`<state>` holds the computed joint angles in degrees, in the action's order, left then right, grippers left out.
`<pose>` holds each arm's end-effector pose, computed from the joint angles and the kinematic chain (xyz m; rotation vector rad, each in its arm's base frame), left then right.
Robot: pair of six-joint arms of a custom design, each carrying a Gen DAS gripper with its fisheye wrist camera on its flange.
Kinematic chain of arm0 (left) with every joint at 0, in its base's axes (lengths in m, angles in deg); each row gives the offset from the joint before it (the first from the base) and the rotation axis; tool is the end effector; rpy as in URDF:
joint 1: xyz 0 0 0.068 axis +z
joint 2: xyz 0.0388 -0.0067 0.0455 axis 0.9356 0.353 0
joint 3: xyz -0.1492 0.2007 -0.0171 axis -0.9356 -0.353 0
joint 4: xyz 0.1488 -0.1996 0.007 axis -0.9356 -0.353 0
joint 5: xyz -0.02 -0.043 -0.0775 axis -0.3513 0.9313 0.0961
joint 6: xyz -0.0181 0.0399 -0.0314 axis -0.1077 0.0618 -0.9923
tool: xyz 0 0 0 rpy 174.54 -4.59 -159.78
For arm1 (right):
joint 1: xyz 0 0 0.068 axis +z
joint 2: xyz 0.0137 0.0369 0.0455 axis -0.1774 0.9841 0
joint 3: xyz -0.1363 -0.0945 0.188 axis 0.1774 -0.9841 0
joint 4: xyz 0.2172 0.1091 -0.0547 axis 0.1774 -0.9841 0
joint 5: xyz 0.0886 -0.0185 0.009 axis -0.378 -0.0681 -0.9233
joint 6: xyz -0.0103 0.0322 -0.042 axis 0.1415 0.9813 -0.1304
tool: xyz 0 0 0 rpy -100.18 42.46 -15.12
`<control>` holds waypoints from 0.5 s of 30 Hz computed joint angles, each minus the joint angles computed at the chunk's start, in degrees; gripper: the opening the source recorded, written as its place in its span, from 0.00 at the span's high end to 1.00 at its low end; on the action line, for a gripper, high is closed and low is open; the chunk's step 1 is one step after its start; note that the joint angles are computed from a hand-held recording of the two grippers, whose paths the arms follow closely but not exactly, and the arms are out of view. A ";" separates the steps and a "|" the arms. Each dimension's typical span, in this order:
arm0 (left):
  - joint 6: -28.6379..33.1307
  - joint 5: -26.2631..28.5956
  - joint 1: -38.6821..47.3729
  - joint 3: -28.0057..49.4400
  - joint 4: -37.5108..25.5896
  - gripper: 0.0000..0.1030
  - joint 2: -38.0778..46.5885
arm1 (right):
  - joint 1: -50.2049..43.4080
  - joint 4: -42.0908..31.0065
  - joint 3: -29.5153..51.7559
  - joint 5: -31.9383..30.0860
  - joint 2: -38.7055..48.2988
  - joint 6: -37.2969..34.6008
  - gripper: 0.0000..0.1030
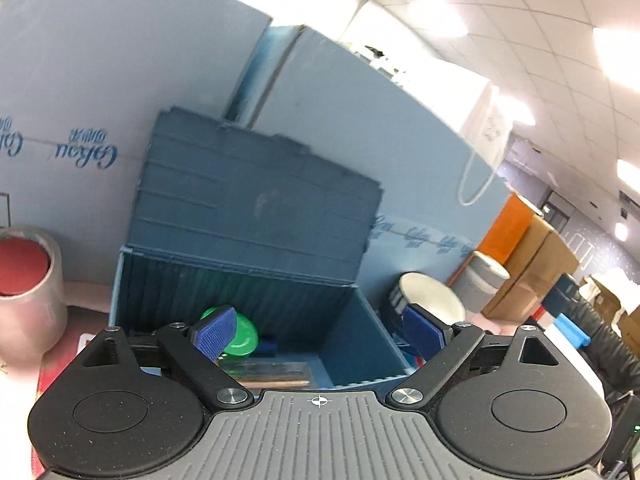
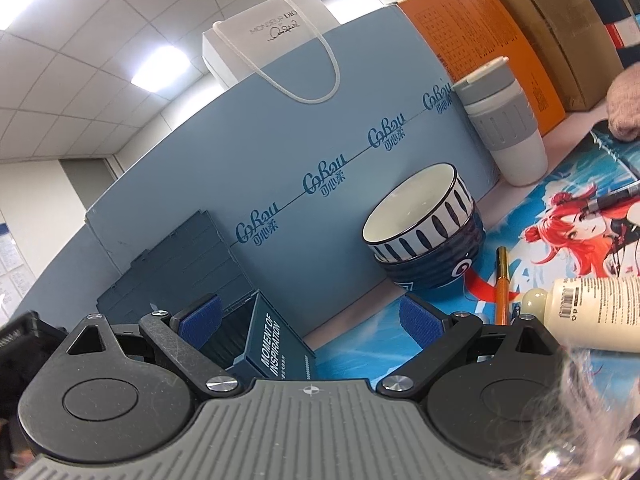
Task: Organize rigid objects
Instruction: 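Withdraw the left tool from the box while moving the right tool toward the green tube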
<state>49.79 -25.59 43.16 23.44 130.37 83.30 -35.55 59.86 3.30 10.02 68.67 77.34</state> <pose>0.1836 -0.0759 0.1016 -0.4600 1.9416 -0.3730 0.2560 -0.0870 0.0446 -0.0676 1.8973 0.8737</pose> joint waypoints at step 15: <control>2.09 1.90 -9.03 -1.37 11.42 0.05 1.36 | -12.98 11.78 -7.66 -3.16 -8.04 0.35 0.00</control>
<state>51.88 -23.69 34.13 22.07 141.79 84.65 -48.53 71.65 -4.36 6.87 60.62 77.69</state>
